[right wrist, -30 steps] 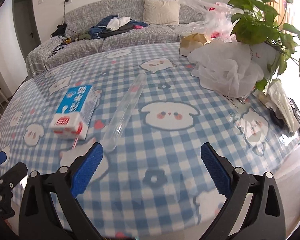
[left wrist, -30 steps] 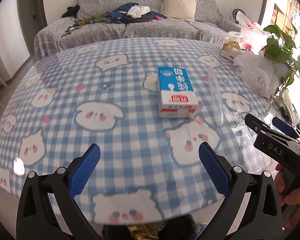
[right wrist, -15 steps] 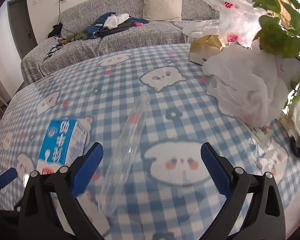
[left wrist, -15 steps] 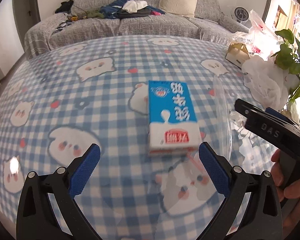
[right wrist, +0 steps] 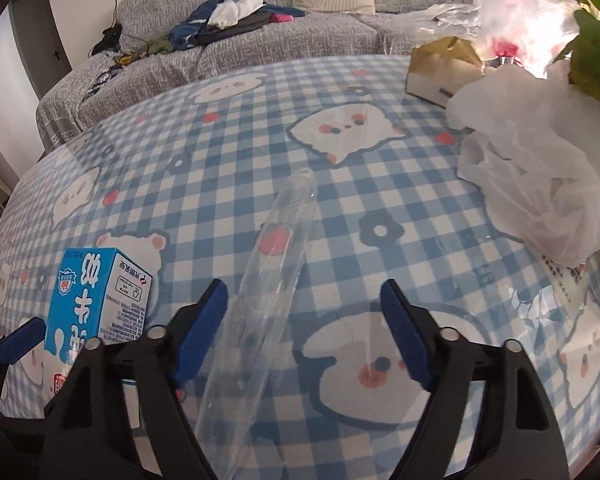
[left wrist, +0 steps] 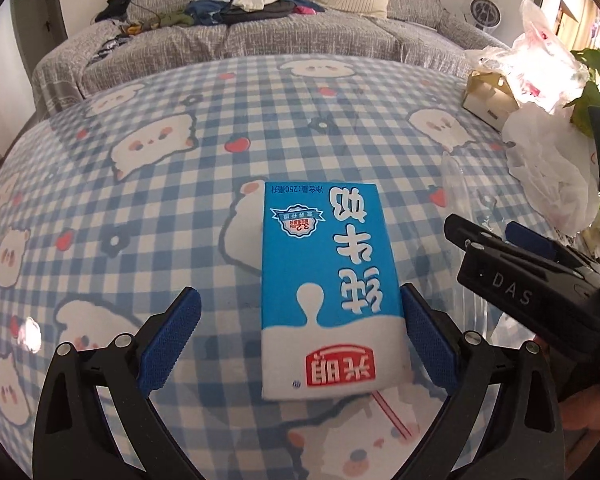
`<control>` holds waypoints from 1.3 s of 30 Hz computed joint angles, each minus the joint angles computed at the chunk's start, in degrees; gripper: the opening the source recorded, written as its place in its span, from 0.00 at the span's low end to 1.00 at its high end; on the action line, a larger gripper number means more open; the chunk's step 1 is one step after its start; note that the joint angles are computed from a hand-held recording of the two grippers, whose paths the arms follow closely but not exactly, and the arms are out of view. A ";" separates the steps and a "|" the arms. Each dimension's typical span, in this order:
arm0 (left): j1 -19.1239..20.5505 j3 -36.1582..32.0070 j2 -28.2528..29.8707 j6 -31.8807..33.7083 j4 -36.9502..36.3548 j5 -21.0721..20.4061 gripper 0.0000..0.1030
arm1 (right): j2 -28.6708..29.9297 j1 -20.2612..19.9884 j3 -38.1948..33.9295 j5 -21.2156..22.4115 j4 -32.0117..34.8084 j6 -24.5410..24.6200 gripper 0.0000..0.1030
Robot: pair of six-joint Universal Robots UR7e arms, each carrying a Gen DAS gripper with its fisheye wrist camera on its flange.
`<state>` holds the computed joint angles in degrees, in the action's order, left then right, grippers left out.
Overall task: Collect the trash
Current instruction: 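Grasp the blue milk carton with the left tool while the right tool grasps the clear tube, then carry the milk carton and clear tube down over the black bin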
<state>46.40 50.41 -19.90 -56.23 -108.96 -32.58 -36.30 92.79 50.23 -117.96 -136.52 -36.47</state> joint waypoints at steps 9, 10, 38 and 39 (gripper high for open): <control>0.68 0.04 0.25 2.06 -2.21 -2.05 0.61 | -0.37 0.19 -0.09 1.69 2.24 0.09 0.32; 0.67 0.30 0.11 1.84 -2.29 -1.92 0.61 | -0.38 0.21 -0.09 1.73 2.31 0.04 0.30; -1.57 3.70 -2.82 -3.18 2.33 0.06 0.60 | -4.19 0.89 4.65 0.94 0.06 -0.06 0.25; -1.79 4.02 -3.07 -3.57 2.53 0.12 0.60 | -4.54 1.00 5.19 0.83 -0.26 -0.14 0.25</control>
<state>44.61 54.44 -22.97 -59.80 -106.43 -32.46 -40.84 93.79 55.42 -117.12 -136.78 -36.60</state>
